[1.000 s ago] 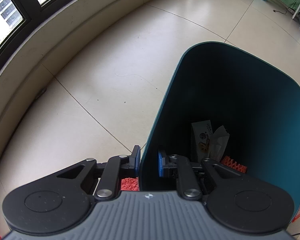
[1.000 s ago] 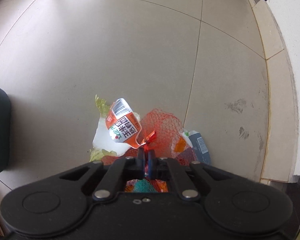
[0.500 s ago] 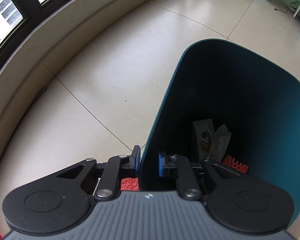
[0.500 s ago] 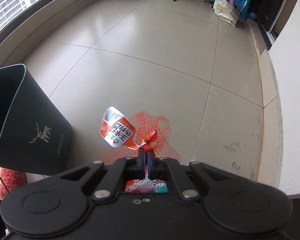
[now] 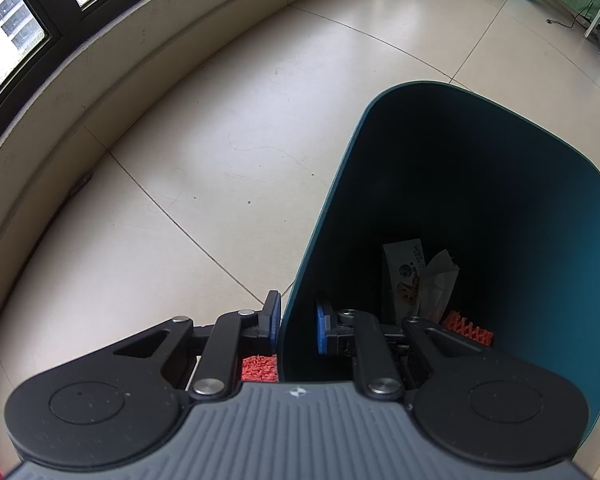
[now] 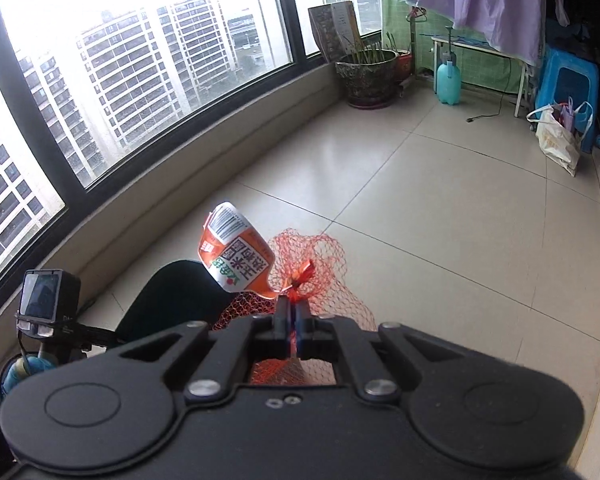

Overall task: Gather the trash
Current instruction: 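Lift the red mesh bag with wrapper over the bin and release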

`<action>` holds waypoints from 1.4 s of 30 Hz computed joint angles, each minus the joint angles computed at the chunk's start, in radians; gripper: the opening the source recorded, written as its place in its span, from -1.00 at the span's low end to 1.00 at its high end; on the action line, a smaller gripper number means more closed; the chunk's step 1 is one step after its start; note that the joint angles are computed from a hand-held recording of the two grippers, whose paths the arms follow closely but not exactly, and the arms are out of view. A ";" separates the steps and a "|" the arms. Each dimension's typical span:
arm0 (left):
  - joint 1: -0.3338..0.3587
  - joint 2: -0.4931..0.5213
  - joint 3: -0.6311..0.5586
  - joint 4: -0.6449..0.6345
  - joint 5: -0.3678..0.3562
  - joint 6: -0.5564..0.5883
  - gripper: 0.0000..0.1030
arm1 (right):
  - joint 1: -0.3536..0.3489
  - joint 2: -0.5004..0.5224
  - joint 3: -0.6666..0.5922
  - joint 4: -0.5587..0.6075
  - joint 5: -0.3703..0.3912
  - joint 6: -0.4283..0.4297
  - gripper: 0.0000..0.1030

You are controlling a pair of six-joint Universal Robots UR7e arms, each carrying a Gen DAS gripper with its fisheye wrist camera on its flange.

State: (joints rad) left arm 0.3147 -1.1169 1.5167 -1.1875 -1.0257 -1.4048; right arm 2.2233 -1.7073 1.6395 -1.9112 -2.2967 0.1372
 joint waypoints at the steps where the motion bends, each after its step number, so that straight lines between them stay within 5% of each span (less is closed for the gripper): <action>1: 0.000 0.001 -0.001 -0.002 -0.001 0.000 -0.68 | 0.000 0.015 0.001 -0.025 0.018 -0.026 -0.98; 12: 0.002 -0.025 0.017 -0.010 0.002 0.008 -0.68 | -0.029 0.160 0.062 -0.244 0.134 -0.121 -0.98; 31: 0.004 -0.038 0.023 -0.015 0.000 0.015 -0.67 | -0.135 0.240 0.236 -0.029 0.065 0.052 -0.97; 36: 0.004 -0.038 0.024 -0.016 0.001 0.016 -0.68 | -0.139 0.239 0.237 0.028 0.100 0.076 -0.63; 39: 0.005 -0.039 0.022 -0.016 0.000 0.015 -0.68 | -0.136 0.238 0.223 0.060 0.105 0.072 -0.60; 42: 0.006 -0.038 0.020 -0.014 -0.001 0.014 -0.68 | -0.132 0.272 0.187 0.069 0.106 0.070 -0.29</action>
